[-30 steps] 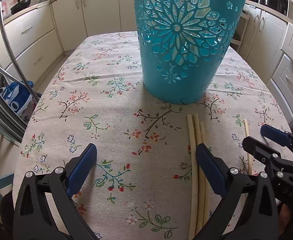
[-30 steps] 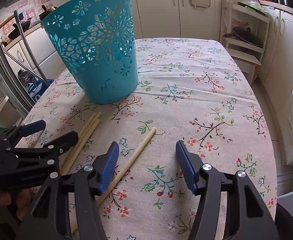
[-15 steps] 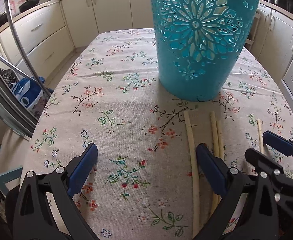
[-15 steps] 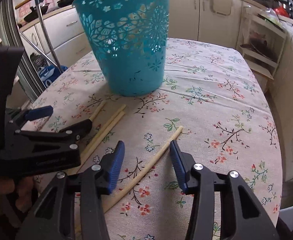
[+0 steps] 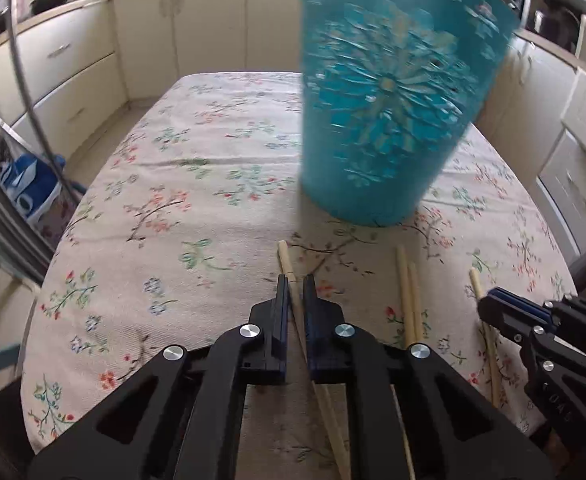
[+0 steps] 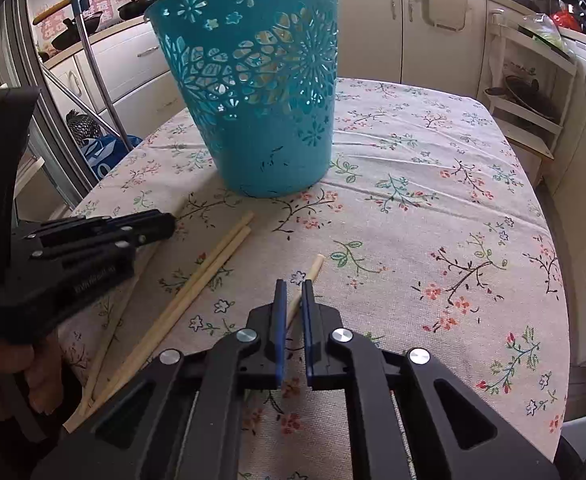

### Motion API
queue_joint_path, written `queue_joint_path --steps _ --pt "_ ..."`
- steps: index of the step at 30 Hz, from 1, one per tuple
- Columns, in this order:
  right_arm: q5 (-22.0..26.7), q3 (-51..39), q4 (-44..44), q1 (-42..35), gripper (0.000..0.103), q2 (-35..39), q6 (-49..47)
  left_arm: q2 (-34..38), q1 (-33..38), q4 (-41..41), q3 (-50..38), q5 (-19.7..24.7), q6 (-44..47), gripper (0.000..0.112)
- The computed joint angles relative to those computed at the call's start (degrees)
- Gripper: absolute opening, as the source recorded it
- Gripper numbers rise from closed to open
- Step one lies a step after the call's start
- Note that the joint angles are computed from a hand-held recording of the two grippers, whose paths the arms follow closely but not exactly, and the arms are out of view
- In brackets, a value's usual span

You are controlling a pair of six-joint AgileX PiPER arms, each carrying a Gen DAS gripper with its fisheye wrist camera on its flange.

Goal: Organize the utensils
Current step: 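Lift the left tool's chopstick over the basket while the right tool holds its chopstick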

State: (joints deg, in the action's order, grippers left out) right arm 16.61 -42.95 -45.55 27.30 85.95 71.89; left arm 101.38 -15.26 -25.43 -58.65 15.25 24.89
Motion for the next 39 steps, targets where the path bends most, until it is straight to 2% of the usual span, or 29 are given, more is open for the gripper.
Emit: queue_joint_path --steps 3,8,12,13,16,18,19,24,27,31,35,39 --pt "-0.1 0.0 3.5 -0.8 0.008 -0.3 -2.6 -0.2 2.2 -4.9 0.3 1.3 4.3 0.007" --pt "3.1 -1.8 4.1 0.7 0.011 0.8 -3.4 0.2 3.0 -2.7 -1.5 4.8 2.9 0.016" --pt "5.9 -3.7 9.4 0.9 0.011 1.4 -8.5 -0.6 1.9 4.1 -1.6 5.5 -4.8 0.048" --pt "6.5 -3.9 10.1 1.0 0.011 1.4 -9.5 -0.7 1.5 5.6 -1.3 4.9 -6.1 0.048" --pt "8.5 -4.3 9.1 2.0 0.011 1.4 -9.2 -1.1 0.7 7.4 0.1 2.7 -6.2 0.045" --pt "8.6 -3.9 7.3 2.5 0.011 1.3 -7.3 -1.3 0.7 6.0 0.5 2.2 -4.2 0.032" --pt "8.5 -3.8 6.9 2.6 0.011 1.3 -6.8 -1.3 0.7 5.7 0.5 2.2 -3.7 0.03" --pt "9.5 -4.3 6.4 2.5 0.012 1.7 -6.1 -1.3 1.0 3.8 0.7 1.9 -1.1 0.029" --pt "12.4 -6.0 7.8 3.5 0.014 2.4 -8.4 -1.5 0.5 4.0 1.5 0.6 -0.6 0.029" --pt "13.6 -6.6 8.0 4.0 0.013 2.7 -9.1 -1.3 0.7 0.5 1.4 0.7 3.4 0.01" --pt "13.2 -6.4 6.7 3.5 0.011 2.8 -7.7 -1.0 2.0 -4.8 0.7 2.4 8.5 0.008" --pt "15.0 -7.9 8.9 3.1 0.014 3.5 -10.1 -0.9 2.0 -5.0 0.7 2.1 8.4 0.008"
